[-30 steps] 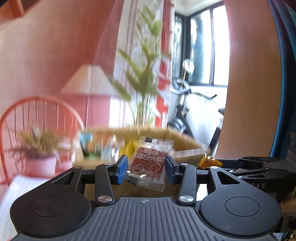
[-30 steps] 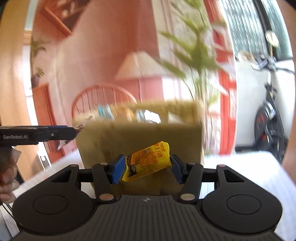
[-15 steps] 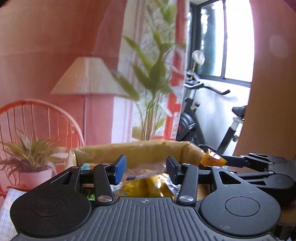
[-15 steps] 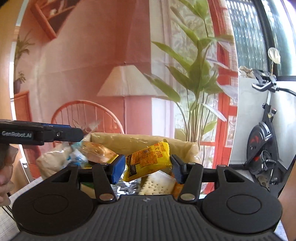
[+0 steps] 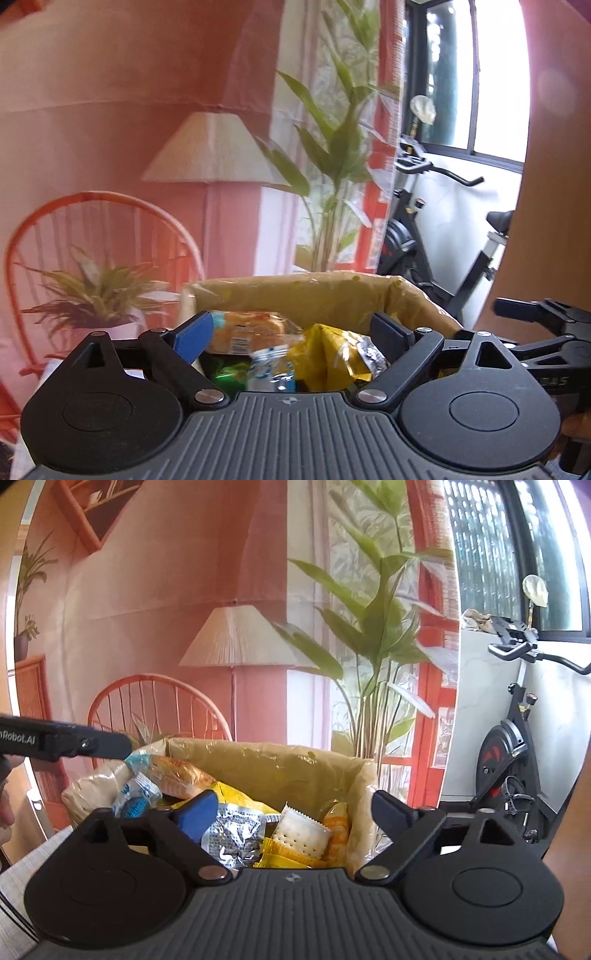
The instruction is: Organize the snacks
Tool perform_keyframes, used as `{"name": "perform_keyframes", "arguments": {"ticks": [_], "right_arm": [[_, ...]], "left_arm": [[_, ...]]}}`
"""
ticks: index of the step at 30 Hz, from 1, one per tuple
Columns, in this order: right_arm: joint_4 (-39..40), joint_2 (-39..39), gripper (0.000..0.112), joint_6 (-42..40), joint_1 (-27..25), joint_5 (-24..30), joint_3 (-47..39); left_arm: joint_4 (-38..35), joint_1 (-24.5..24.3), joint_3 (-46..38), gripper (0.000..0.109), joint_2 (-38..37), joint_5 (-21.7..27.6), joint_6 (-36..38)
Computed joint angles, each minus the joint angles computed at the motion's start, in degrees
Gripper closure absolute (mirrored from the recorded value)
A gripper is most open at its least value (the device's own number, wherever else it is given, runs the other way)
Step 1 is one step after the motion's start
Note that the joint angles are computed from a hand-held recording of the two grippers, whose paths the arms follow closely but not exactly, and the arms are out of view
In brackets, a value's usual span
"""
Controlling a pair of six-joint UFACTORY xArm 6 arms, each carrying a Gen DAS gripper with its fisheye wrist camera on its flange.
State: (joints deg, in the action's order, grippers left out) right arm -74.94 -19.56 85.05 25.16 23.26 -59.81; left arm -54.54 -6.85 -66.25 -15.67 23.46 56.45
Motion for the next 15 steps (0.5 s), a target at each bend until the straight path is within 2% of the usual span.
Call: {"name": "perform_keyframes", "arguments": {"ticks": [1,4,7,12,15], "right_arm": [[0.10,-0.51,0.009,0.18,0.45,0.47,0.18],[2.09,-1.89,0.009,-1.72,2.71,3.54,0.17],[3.72,-2.77,0.009,-2.93,5.48,7.37,-0.36],[4.37,-4.20,0.009,-2.09,10.27,12.37,-1.24],[3.25,-5.11,0.009,0.08,14.08,16.42,-1.74]], "left_arm": [[1.10,0.00,0.77,0.015,-0.92,-0.88,-1.09],[0.24,-0.35,3.35,0.015,-4.15,-3.51,0.75],[2.64,-0.42,5.78,0.015,-7.36,-4.36,-0.17],[2.09,0.82,9.43,0.015,-13.25,-3.26,1.15],[4.20,2.51,11.37,0.015,-16.74,-1.68,-1.35]]}}
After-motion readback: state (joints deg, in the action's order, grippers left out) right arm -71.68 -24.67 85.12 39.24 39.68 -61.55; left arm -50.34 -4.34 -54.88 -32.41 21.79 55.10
